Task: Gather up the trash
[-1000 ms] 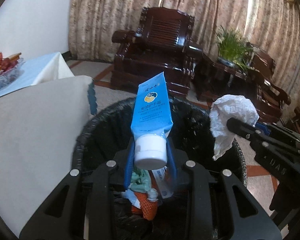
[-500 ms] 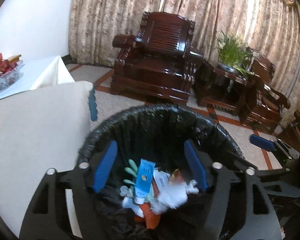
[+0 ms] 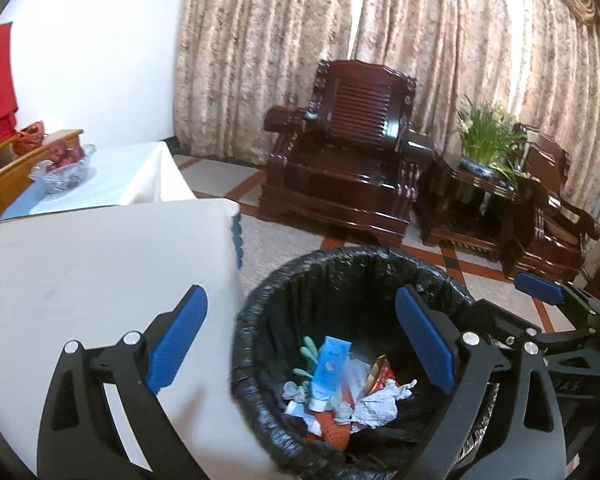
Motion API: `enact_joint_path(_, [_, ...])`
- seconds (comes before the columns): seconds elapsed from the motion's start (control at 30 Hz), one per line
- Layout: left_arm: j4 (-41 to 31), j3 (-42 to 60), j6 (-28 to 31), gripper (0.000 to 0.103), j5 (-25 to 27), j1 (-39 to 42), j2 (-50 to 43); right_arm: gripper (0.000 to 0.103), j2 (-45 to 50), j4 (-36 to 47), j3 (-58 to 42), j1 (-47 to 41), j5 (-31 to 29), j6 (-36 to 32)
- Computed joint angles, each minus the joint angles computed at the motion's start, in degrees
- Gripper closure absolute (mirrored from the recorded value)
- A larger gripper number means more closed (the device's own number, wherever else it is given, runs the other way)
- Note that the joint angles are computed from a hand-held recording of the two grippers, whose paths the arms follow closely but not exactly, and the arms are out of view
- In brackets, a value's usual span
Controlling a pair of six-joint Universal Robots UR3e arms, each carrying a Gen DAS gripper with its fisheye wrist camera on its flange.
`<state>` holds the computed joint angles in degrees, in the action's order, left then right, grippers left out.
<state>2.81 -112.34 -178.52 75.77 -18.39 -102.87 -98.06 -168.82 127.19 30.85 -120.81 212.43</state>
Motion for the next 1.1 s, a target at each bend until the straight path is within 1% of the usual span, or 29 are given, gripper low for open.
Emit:
enact_joint_path(0.17, [-1.1, -5.2, 0.3, 0.009, 0.9, 2.6, 8.2, 0.006, -0.5, 4.0, -3.9, 3.6, -1.4, 1.2])
enact_joint_path(0.33, [-3.5, -9.8, 0.8, 0.009, 1.6, 4.3, 16.8, 0.006, 0.2, 7.0, -8.3, 8.3, -4.5, 1.8])
enact_joint_path(0.53, [-6.8, -12.9, 1.6, 0.008, 2.2, 5.3, 25.2, 0.006, 1.8, 9.2, -13.2, 13.0, -8.3, 1.6])
enact_joint_path(0.7, [-8.1, -14.9, 1.7, 0.008, 1.0, 7.2, 29.9, 0.006, 2.9, 9.7, -15.4, 15.5, -10.2, 1.6])
enact_joint_path(1.1, [-9.7, -16.2, 1.5, 0.008, 1.0, 8.4, 34.2, 0.006, 4.4, 10.9, -18.3, 18.3, -12.9, 1.2])
